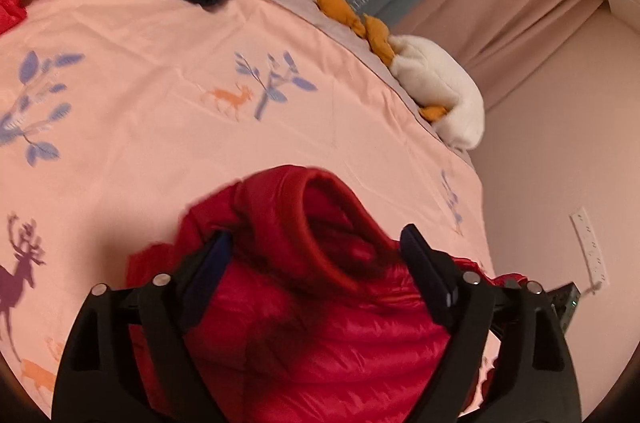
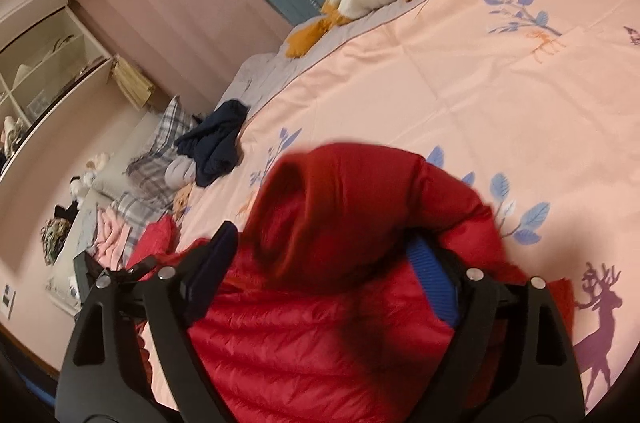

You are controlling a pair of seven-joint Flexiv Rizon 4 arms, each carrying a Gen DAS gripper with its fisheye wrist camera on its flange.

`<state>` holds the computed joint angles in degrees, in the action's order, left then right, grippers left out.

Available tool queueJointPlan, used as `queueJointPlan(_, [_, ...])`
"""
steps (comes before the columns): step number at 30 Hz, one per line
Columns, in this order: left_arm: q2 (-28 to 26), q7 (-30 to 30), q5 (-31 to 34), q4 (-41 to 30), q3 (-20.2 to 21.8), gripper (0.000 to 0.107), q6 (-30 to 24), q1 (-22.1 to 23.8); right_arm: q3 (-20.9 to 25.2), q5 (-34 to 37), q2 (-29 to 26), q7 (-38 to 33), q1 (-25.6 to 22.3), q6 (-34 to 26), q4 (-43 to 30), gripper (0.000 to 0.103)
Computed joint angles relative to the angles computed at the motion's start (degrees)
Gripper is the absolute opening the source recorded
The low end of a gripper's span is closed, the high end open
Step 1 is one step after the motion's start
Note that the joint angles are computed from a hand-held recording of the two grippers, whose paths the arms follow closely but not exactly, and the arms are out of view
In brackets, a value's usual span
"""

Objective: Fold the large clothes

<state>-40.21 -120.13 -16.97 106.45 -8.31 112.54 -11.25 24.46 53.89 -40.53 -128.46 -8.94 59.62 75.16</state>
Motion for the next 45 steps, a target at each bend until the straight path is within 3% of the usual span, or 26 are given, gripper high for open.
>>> queueJointPlan(5, [0.9, 3.6, -8.7, -0.5, 12.0, 0.09, -3.5, -10.5, -1.4, -2.1, 1.1, -0.4, 2.4, 8.2, 1.7, 0.087])
queueJointPlan(7, [0.8, 5.3, -9.7, -0.7, 13.7, 0.09, -4.5, -12.0, -2.6, -6.3, 1.6, -0.5, 4.7, 11.1, 3.4, 0.087])
queueJointPlan(11, [-0.9, 9.0, -11.7, -4.4, 21.2, 0.09, -10.8, -18.7, -7.4, -17.8, 2.1, 2.0, 12.2, 18.2, 8.1, 0.087])
queueJointPlan(14, [-2.8, 9.1, -9.9, -8.3, 22.3, 0.09, -15.5, -19.2, -9.1, -23.2, 0.6, 4.1, 14.9, 19.7, 8.6, 0.087])
queueJointPlan(16, [-5.4, 6.1, -7.3, -11.9, 28.6, 0.09, -21.2, -22.8, -11.0, -26.4, -0.9, 7.4, 16.8, 19.5, 8.0, 0.087])
queueJointPlan(19, [-8.6, 5.0, -6.4, -15.8, 33.6, 0.09, -28.5, -25.3, -12.7, -30.3, -3.3, 11.9, 18.0, 17.5, 6.4, 0.087])
queueJointPlan(22, [-10.2, 3.4, -3.6, -17.4, 35.0, 0.09, -31.2, -25.5, -11.7, -32.4, -5.5, 15.0, 17.3, 15.7, 4.9, 0.088])
queueJointPlan(31, [-12.1, -2.7, 3.3, -18.9, 36.4, 0.093, -30.0, -25.3, -6.2, -37.5, -7.8, 18.3, 13.6, 17.4, 5.0, 0.089])
queueJointPlan(35, [-11.4, -6.7, 6.9, -19.4, 40.0, 0.093, -32.2, -28.0, -3.5, -38.7, -5.8, 19.1, 11.4, 22.0, 8.4, 0.088])
queueJointPlan(37, [-10.0, -7.9, 8.8, -17.9, 39.8, 0.093, -30.1, -28.4, 1.2, -38.7, -4.6, 16.9, 7.8, 23.6, 10.6, 0.088])
queueJointPlan(40, [-7.7, -9.9, 12.2, -15.9, 40.8, 0.093, -28.3, -30.5, 2.9, -40.3, -1.4, 16.8, 6.4, 26.7, 15.5, 0.088])
queueJointPlan(45, [-4.7, -13.8, 17.3, -13.2, 42.1, 0.093, -26.9, -34.2, 10.2, -41.8, 2.5, 14.9, 0.1, 30.0, 23.9, 0.088])
